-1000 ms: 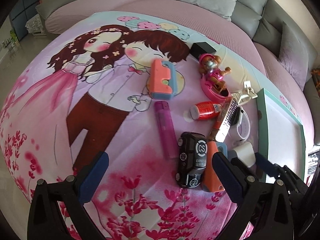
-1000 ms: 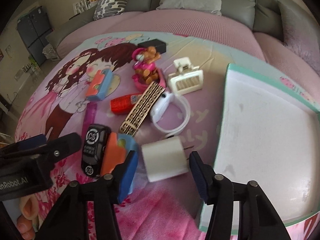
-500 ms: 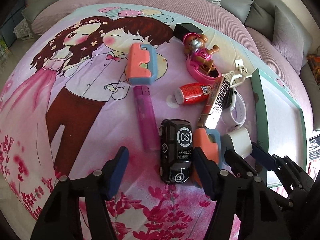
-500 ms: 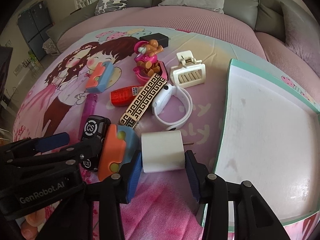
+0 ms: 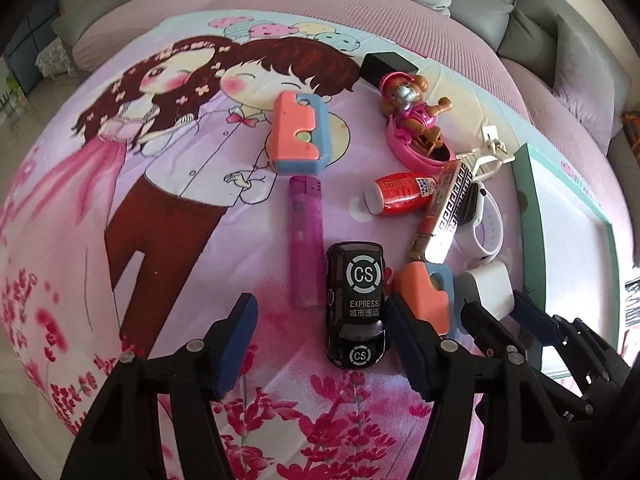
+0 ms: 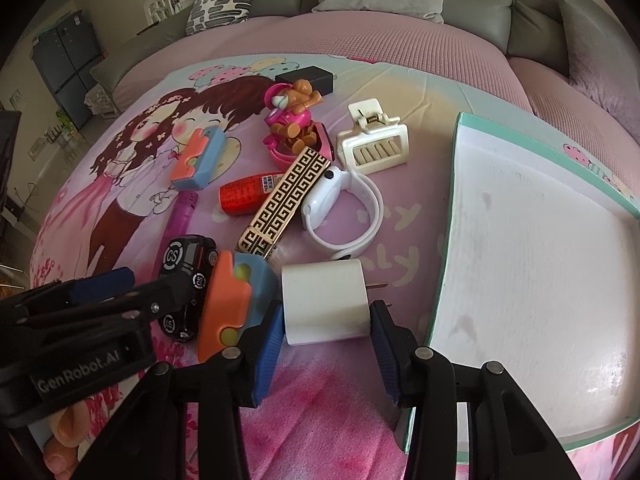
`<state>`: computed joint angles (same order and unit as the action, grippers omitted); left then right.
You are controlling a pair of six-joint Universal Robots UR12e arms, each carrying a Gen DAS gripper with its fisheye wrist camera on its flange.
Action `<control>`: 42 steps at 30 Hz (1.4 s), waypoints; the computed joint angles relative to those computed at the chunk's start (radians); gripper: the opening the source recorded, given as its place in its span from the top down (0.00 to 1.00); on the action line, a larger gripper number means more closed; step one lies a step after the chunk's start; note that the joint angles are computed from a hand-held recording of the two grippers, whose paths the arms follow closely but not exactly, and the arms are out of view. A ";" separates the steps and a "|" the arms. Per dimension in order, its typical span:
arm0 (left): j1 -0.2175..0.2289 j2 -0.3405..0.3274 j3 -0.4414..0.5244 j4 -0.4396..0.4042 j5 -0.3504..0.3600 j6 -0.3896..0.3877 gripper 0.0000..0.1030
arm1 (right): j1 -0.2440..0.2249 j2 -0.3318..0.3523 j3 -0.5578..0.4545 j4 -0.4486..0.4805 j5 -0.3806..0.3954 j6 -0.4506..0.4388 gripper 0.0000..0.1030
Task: Organize rigid objects
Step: 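Grasp the black toy car with the left gripper while the right gripper holds the charger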
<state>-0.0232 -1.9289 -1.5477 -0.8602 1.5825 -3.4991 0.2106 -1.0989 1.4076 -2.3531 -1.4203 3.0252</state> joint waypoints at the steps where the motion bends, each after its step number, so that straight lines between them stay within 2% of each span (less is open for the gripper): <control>1: -0.002 -0.001 0.002 -0.003 0.006 0.002 0.34 | 0.001 0.000 0.000 0.000 -0.003 -0.003 0.55; 4: -0.002 -0.001 0.004 -0.015 -0.004 0.011 0.35 | 0.003 0.000 -0.002 0.009 -0.011 -0.016 0.55; 8: -0.001 -0.003 0.010 -0.018 -0.026 0.027 0.44 | 0.005 0.003 -0.003 0.009 -0.013 -0.013 0.56; 13: 0.001 0.001 0.009 -0.023 -0.033 0.028 0.46 | 0.004 0.004 0.001 -0.006 -0.004 -0.011 0.56; 19: 0.004 0.028 -0.015 0.010 -0.058 0.035 0.46 | -0.003 -0.013 0.015 -0.030 0.006 -0.013 0.56; 25: -0.002 0.030 -0.012 -0.010 -0.036 0.032 0.46 | -0.018 -0.033 0.033 -0.062 0.020 0.016 0.56; 27: -0.006 0.023 -0.006 -0.019 -0.036 0.044 0.52 | -0.023 -0.035 0.034 -0.061 0.026 0.029 0.56; 29: -0.010 0.010 0.007 -0.037 -0.032 0.053 0.62 | -0.027 -0.036 0.034 -0.057 0.041 0.032 0.56; 33: -0.014 0.005 0.010 -0.036 -0.039 0.071 0.70 | -0.027 -0.038 0.038 -0.066 0.040 0.028 0.56; 42: -0.032 -0.014 0.020 -0.034 0.014 0.081 0.68 | -0.026 -0.035 0.037 -0.056 0.040 0.030 0.56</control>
